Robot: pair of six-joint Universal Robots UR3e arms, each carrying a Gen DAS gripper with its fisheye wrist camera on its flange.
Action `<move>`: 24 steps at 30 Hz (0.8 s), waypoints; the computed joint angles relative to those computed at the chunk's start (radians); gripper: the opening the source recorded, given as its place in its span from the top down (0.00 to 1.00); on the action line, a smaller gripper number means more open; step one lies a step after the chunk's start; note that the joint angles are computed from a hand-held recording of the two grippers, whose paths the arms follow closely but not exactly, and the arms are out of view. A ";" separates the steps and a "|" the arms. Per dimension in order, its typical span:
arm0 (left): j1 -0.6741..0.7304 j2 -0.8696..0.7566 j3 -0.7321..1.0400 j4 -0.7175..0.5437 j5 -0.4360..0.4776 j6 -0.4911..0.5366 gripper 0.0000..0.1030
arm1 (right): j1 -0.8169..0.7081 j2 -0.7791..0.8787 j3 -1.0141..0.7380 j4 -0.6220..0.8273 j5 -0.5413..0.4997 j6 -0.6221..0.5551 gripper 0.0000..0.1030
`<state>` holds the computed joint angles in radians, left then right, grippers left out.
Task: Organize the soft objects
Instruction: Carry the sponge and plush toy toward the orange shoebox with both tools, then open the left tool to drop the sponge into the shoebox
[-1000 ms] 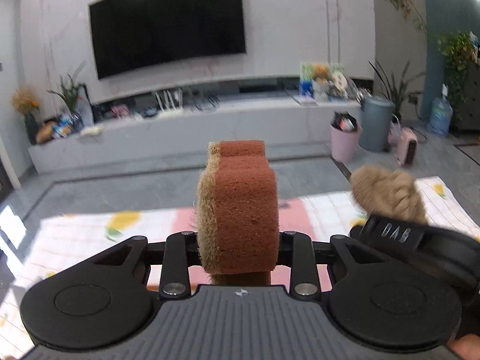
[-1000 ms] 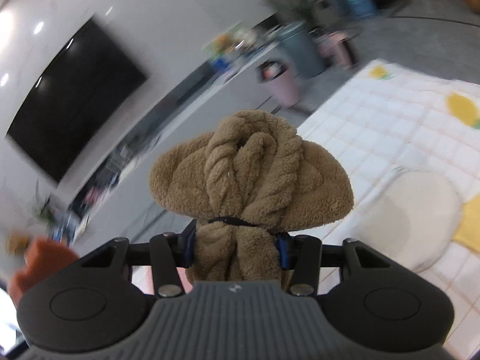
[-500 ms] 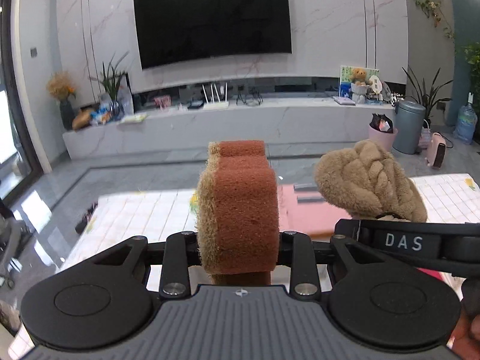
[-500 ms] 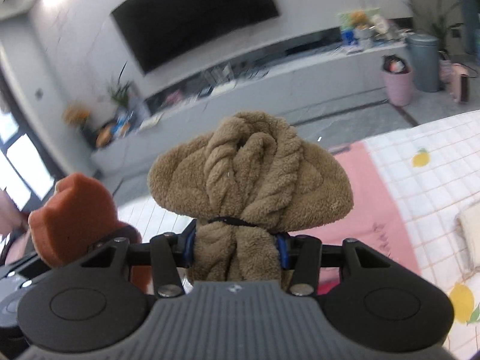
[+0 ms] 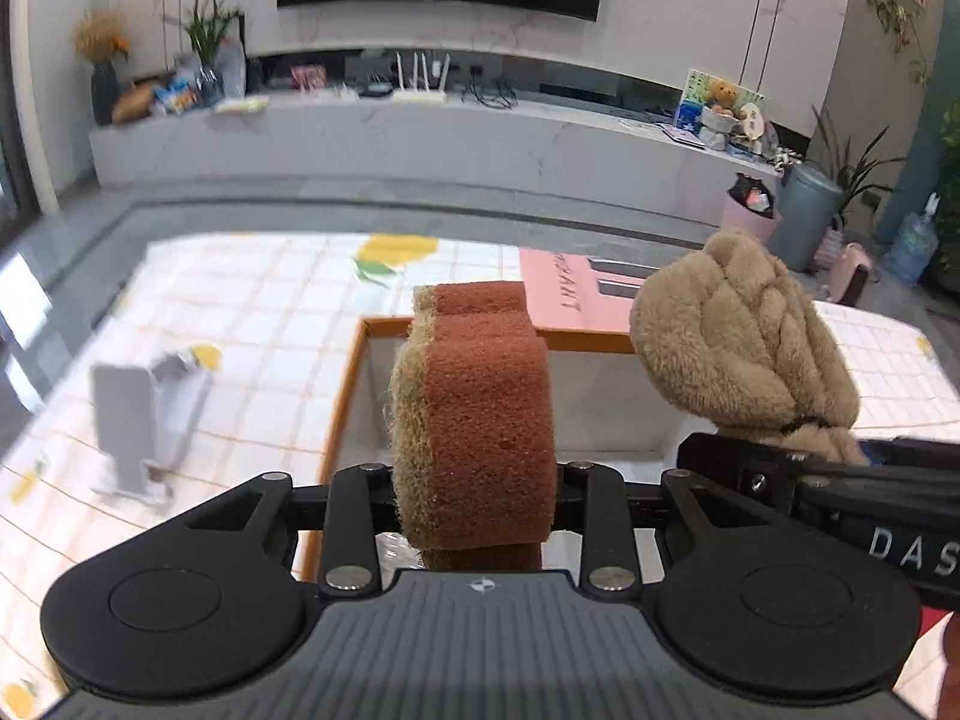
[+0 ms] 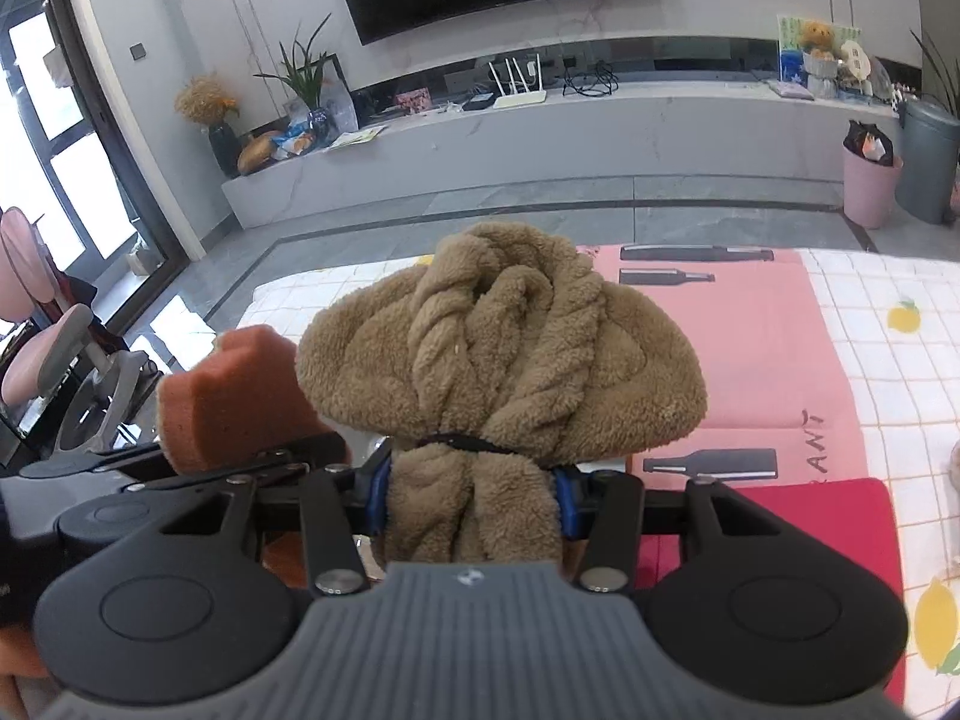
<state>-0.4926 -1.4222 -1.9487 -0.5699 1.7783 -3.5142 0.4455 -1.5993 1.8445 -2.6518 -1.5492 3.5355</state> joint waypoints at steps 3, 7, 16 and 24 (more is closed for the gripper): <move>0.125 0.091 -0.074 -0.006 -0.192 0.038 0.40 | 0.002 0.014 -0.008 0.015 -0.010 -0.002 0.52; 0.168 0.213 -0.161 0.052 -0.190 -0.001 0.11 | -0.013 0.001 -0.008 0.044 0.002 0.022 0.52; -0.203 0.212 -0.122 0.007 0.473 -0.033 0.08 | 0.034 0.001 -0.081 0.152 -0.061 0.020 0.52; -0.183 0.277 -0.159 -0.112 0.430 -0.108 0.08 | 0.163 0.164 -0.282 0.284 -0.191 -0.028 0.51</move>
<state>-0.6753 -1.1450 -2.1077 -0.6820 2.2087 -3.6219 0.6089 -1.4352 1.5623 -2.3675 -1.7406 3.5078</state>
